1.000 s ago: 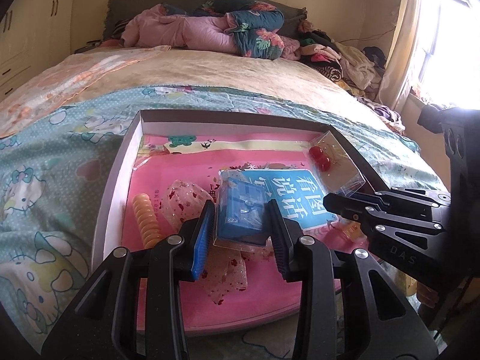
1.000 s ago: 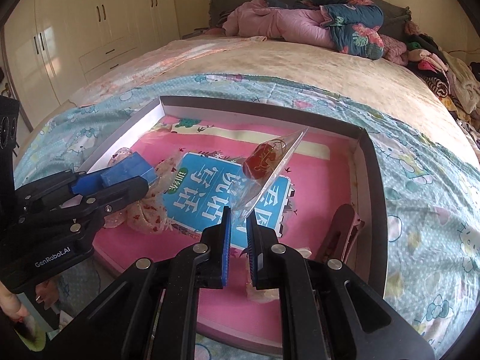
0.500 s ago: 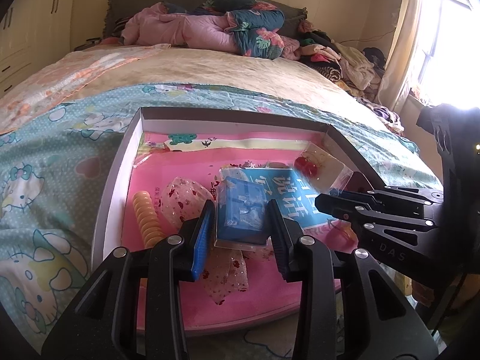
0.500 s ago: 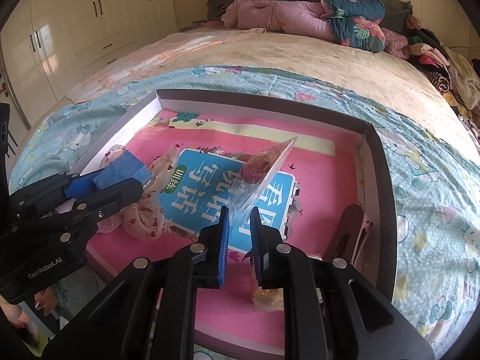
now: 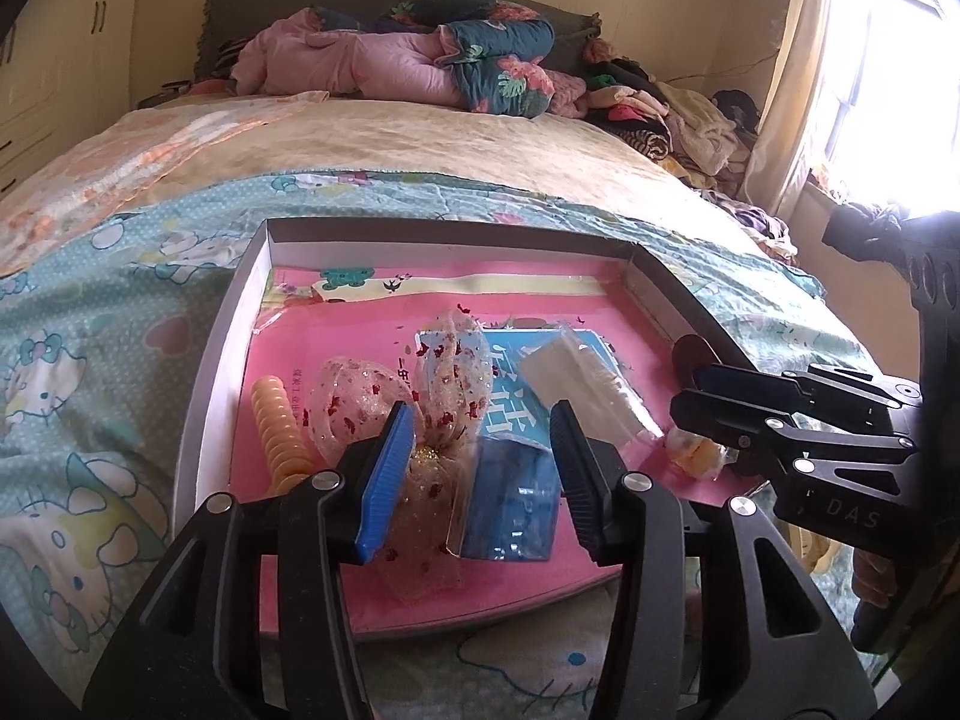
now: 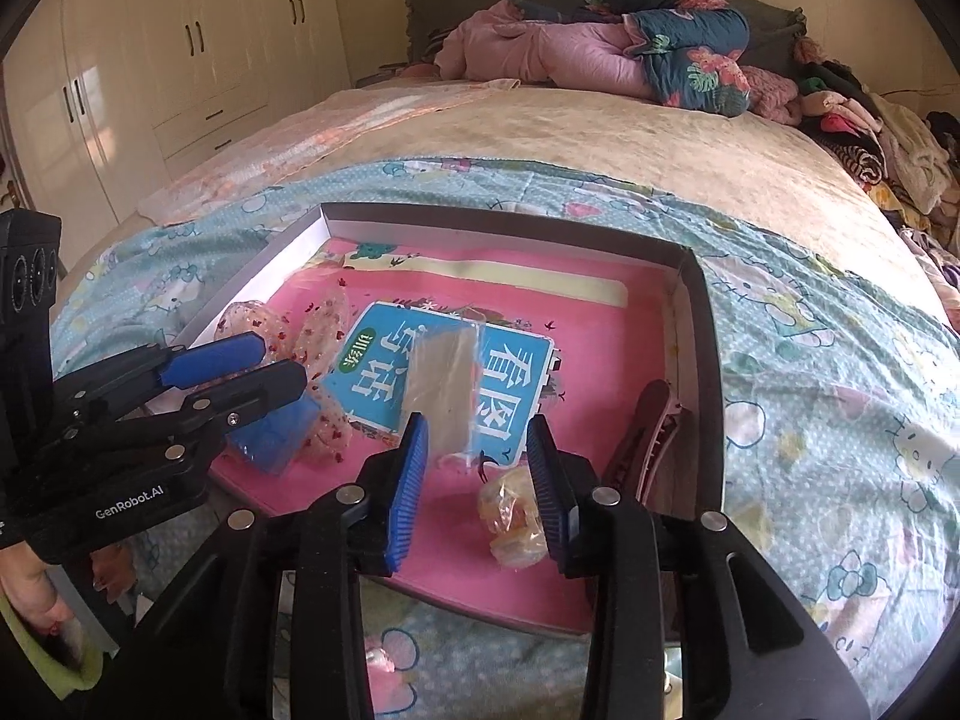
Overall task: Organize jewelry
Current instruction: 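Open the left tool to release the blue box while the right tool releases the bead bag, then grasp the white earring card with the left tool while the right tool grasps the yellow rings bag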
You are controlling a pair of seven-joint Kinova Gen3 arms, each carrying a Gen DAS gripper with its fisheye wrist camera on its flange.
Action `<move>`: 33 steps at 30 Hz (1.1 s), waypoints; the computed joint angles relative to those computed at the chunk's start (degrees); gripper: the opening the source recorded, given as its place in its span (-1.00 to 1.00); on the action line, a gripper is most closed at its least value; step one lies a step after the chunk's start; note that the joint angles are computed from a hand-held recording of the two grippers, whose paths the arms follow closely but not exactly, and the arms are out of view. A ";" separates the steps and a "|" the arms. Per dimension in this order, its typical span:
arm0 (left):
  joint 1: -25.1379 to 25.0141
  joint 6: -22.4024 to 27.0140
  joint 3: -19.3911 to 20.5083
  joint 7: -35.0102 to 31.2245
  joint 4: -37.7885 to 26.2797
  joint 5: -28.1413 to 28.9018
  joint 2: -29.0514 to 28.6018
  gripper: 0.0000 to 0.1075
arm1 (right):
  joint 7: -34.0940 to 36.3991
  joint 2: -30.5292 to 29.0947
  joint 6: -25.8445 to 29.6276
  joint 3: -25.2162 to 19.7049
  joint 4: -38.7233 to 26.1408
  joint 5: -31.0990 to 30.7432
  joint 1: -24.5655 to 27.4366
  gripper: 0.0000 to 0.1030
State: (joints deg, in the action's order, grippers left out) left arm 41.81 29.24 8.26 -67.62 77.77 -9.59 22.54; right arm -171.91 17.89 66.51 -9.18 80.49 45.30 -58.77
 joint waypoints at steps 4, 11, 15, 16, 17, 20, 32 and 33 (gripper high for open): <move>0.60 -0.63 -0.62 1.01 0.89 -0.72 -1.08 -0.11 | -2.16 -0.96 2.14 -0.35 0.61 2.03 -1.88 -0.20; 2.03 -2.10 -1.76 4.63 3.24 -3.34 -3.49 0.12 | -5.58 -2.01 6.31 -1.81 0.85 5.50 -4.09 -0.03; 2.46 -3.43 -1.99 6.95 5.13 -5.08 -5.13 0.28 | -7.05 -2.39 8.94 -2.71 0.93 7.44 -5.44 0.08; 2.72 -3.55 -2.10 7.67 5.44 -5.69 -5.47 0.34 | -7.45 -2.53 9.42 -2.93 1.06 7.70 -5.68 0.10; 2.86 -3.79 -2.11 8.28 5.94 -6.20 -5.91 0.39 | -7.91 -2.71 9.88 -3.16 1.23 7.94 -5.94 0.10; 3.09 -4.41 -1.95 9.77 7.45 -7.76 -7.11 0.46 | -9.03 -2.97 11.18 -3.84 1.59 8.25 -6.53 0.12; 2.11 -6.60 0.13 13.83 13.46 -11.39 -11.42 0.61 | -13.61 -2.76 15.25 -6.04 2.26 8.70 -10.07 0.15; 2.22 -6.83 0.11 14.31 13.80 -11.98 -11.70 0.62 | -13.86 -2.58 15.71 -6.09 2.12 8.74 -10.46 0.17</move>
